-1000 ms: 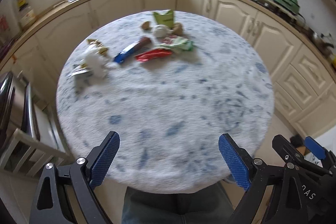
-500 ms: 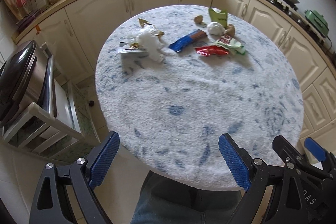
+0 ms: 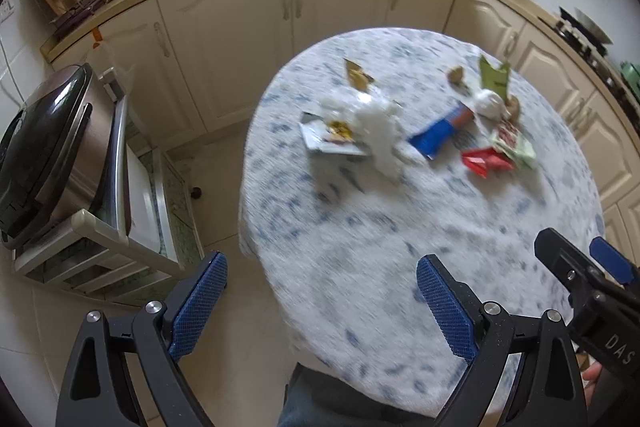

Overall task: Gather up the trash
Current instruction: 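Grasp the small clear plastic bag with the right tool, then grasp the white-and-yellow snack packet with the left tool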

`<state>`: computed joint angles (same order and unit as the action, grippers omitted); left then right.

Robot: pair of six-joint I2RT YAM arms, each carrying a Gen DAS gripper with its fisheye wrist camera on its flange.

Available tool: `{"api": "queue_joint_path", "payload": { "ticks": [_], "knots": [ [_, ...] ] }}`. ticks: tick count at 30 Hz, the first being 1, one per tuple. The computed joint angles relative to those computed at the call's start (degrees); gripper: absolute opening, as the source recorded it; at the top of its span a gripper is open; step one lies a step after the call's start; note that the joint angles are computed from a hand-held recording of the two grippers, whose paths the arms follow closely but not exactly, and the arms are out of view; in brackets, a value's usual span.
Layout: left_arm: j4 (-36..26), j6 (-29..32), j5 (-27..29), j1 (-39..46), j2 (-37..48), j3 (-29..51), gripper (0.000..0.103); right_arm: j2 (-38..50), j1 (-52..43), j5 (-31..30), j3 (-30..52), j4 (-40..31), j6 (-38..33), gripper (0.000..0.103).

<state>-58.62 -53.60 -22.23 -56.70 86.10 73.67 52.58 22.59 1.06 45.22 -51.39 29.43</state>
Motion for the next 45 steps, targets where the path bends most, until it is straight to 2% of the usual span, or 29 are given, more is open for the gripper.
{"api": "queue_joint_path", "payload": {
  "ticks": [4,11,14,17,19,21,25,30,37,38,40,42,44,45],
  "knots": [
    [2.89,4.91,2.19,7.40,-0.87,-1.31,0.093,9.33,-1.10,-5.50,3.67,7.35,-1.01,0.102],
    [9.78,11.36,8.14,19.38,-0.41,-4.83,0.093,27.07,4.76,-2.80,13.94,13.05,-3.99,0.102],
    [12.01,13.85,11.44,23.80,1.74,-5.20,0.093,33.87,7.30,-2.22,17.43,14.98,-5.25,0.096],
    [13.96,15.09,13.92,26.62,3.55,-5.54,0.093,41.01,8.00,-3.91,21.09,15.14,-5.15,0.079],
    [15.50,16.03,16.12,28.76,4.15,-6.13,0.093,44.50,8.32,-4.47,22.85,14.46,-6.53,0.047],
    [16.30,16.72,16.92,29.91,4.35,-6.48,0.093,44.92,8.16,-5.46,22.15,14.95,-6.29,0.023],
    [17.22,17.54,17.69,30.80,4.92,-5.80,0.093,40.03,7.48,-4.85,18.38,17.45,-5.39,0.021],
    [18.57,17.49,20.28,29.77,6.39,-3.84,0.093,33.41,4.18,-4.44,15.87,16.82,-5.81,0.021],
    [18.29,17.96,18.02,26.64,16.24,3.83,0.093,28.10,-1.61,-5.27,13.54,15.80,-7.65,0.021],
    [17.92,18.33,17.05,26.31,18.23,5.21,0.091,27.62,-2.11,-5.05,13.24,16.00,-7.89,0.021],
    [18.58,18.97,17.39,25.94,20.98,6.50,0.079,27.39,-2.73,-4.56,12.97,16.29,-8.56,0.021],
    [18.35,18.70,12.96,24.57,23.12,7.55,0.074,27.59,-3.61,-5.40,12.60,16.74,-9.09,0.021],
    [21.20,19.37,11.85,24.24,21.96,5.12,0.072,27.61,-4.38,-6.00,12.08,17.08,-9.24,0.021],
    [21.81,19.33,11.70,24.30,21.40,4.25,0.065,27.81,-4.78,-6.05,11.88,17.44,-9.17,0.021]
  ]
}}
